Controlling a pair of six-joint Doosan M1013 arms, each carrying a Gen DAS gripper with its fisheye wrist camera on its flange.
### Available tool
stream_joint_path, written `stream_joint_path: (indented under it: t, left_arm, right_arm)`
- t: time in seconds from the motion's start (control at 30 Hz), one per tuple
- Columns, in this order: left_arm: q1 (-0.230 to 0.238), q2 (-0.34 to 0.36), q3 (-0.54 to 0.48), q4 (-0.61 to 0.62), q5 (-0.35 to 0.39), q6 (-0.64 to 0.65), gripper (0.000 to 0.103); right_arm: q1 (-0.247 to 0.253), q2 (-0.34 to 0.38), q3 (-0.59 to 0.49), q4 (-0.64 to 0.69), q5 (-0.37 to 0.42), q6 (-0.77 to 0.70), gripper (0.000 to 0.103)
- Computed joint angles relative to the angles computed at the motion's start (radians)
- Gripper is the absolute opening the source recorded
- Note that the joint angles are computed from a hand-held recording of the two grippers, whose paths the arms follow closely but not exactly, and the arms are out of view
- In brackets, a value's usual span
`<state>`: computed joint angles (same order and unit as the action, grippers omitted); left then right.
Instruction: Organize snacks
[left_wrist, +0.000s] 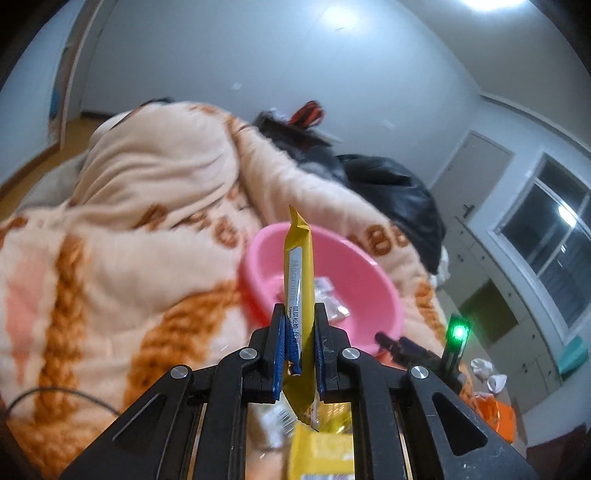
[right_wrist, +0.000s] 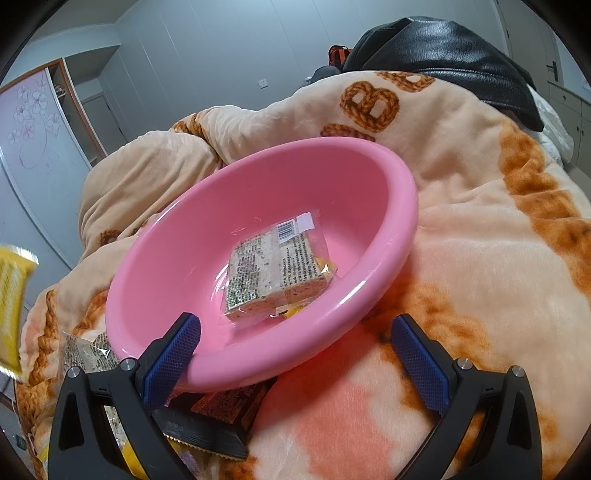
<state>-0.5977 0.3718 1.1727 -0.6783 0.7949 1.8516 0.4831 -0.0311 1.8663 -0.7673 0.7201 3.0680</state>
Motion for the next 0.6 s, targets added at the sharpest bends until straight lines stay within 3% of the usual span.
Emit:
stream_joint_path:
  t: [0.13,0.2,0.23,0.3,0.4,0.5,0.6]
  left_arm:
    - [-0.030,0.040,-0.064,0.036,-0.011,0.000,0.009]
    - [-0.048,0.065,-0.106,0.096,0.003,-0.048,0.009]
    - [-0.057,0.083,-0.131,0.111,0.012,-0.058,0.009]
    - [-0.073,0.109,-0.166,0.118,0.025,-0.058,0.009]
    - [-0.092,0.145,-0.203,0.096,0.011,-0.038,0.009]
    - [-0.109,0.188,-0.256,0.120,0.031,-0.061,0.009]
    - [-0.125,0.232,-0.312,0.178,0.080,-0.119,0.009]
  right_arm:
    - [0.060,-0.049,0.017,-0.152,0.068,0.044,0.103]
    - [0.113,-0.060,0.010,-0.239,0.192,0.031,0.103]
    - [0.137,-0.049,-0.008,-0.247,0.296,-0.016,0.103]
    - [0.149,-0.010,-0.048,-0.186,0.461,-0.153,0.103]
    - [0.115,0.068,-0.084,-0.001,0.627,-0.318,0.102]
    - [0.163,0.055,-0.036,-0.122,0.617,-0.201,0.102]
    - [0.165,0.059,-0.041,-0.125,0.629,-0.232,0.102]
